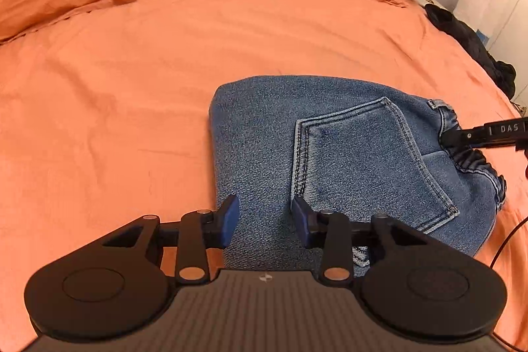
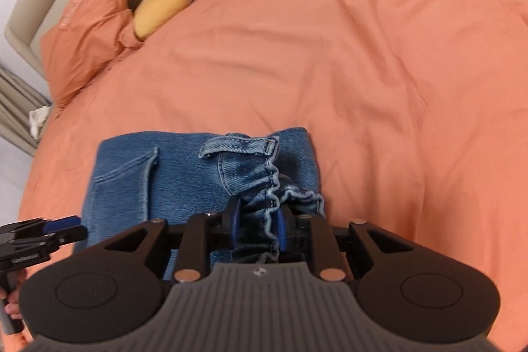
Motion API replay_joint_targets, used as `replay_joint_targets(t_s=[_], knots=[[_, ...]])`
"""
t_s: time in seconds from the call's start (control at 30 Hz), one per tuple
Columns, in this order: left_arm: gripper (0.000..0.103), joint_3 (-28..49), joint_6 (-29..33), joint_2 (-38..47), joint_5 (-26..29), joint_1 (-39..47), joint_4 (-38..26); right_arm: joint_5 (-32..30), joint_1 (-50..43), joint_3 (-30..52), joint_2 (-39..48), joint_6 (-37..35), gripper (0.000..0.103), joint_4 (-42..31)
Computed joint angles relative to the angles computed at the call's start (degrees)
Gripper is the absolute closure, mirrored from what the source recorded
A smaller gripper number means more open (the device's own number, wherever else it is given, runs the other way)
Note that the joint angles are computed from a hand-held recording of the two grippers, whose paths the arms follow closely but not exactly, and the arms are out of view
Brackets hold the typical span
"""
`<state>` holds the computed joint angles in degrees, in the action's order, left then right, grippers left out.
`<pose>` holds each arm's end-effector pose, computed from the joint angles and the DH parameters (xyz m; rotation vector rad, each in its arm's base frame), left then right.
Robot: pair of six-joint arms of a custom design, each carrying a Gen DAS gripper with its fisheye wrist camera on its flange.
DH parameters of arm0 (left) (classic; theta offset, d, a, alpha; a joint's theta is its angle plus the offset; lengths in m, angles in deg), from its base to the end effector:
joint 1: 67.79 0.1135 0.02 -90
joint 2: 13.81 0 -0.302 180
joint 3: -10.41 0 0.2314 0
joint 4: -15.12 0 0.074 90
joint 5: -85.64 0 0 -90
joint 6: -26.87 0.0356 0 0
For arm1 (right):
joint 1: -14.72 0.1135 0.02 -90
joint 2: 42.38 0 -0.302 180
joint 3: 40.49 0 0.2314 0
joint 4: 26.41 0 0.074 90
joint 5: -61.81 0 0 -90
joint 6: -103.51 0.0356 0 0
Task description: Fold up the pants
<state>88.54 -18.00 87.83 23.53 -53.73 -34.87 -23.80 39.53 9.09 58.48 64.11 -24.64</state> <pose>0.3174 0.0623 0.2159 0.7957 2.5088 -0.3796 0.2669 0.1204 0.1463 0.5910 2.4234 0.4870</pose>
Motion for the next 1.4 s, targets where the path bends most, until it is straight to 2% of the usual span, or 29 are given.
replay_joint_targets(t_s=[0.13,0.2,0.33,0.43,0.47,0.5,0.57,0.67,0.87,0.97,1.03,1.1,1.17,1.27,1.33,1.4], knots=[[0.057,-0.4,-0.1,-1.6,-2.3,-0.6,0.1,4.1,2.9,5.5,-1.8,-0.7,0.082,-9.8],[0.055,-2.2,-0.2,-3.8,-4.9,-1.3,1.6,7.0,4.8,6.8,-3.7,-0.4,0.073,-13.7],[0.054,-3.7,0.8,-7.1,-5.6,-0.2,0.4,14.5,10.7,6.0,-9.8,1.2,0.068,-17.6],[0.044,-4.3,2.2,-9.1,-5.0,1.2,-0.9,19.8,16.4,5.6,-13.5,4.9,0.050,-23.3],[0.037,-4.3,3.0,-9.4,-4.4,1.8,-1.6,20.5,17.8,5.0,-14.4,6.8,0.039,-24.2],[0.031,-4.3,3.5,-9.6,-4.1,2.2,-2.3,20.3,18.7,3.6,-15.5,8.7,0.036,-24.0],[0.028,-4.0,4.2,-9.6,-3.5,3.3,-3.7,19.7,19.9,1.2,-16.5,12.8,0.034,-23.3],[0.015,-2.5,3.9,-8.0,-2.6,5.0,-6.2,18.6,20.6,-3.2,-17.0,17.9,0.028,-19.9],[0.015,2.7,-0.5,0.3,0.1,8.2,-12.2,12.3,17.7,-13.0,-15.8,22.2,0.020,-5.6],[0.014,4.7,-2.7,4.1,2.1,9.7,-14.6,8.7,16.3,-16.9,-12.8,25.4,0.020,1.9],[0.012,4.4,-2.3,5.1,2.8,10.4,-14.5,8.9,17.4,-17.4,-9.5,27.2,0.020,4.7],[0.007,2.9,-1.1,5.2,2.7,10.8,-13.0,10.6,18.9,-17.3,-6.4,28.4,0.020,6.0],[0.006,1.5,-1.2,5.3,1.2,10.6,-10.9,12.1,20.1,-17.4,-4.1,29.3,0.020,7.8],[0.003,-1.4,-1.8,4.0,-0.2,9.4,-6.8,13.2,20.7,-16.4,-3.7,29.6,0.019,6.4],[0.004,-1.2,-2.0,2.8,-0.8,9.1,-7.1,14.0,21.4,-15.5,-4.9,30.7,0.020,3.7],[0.014,-0.4,-0.9,1.1,-0.5,9.8,-9.3,16.7,23.2,-14.8,-7.9,31.3,0.022,0.9]])
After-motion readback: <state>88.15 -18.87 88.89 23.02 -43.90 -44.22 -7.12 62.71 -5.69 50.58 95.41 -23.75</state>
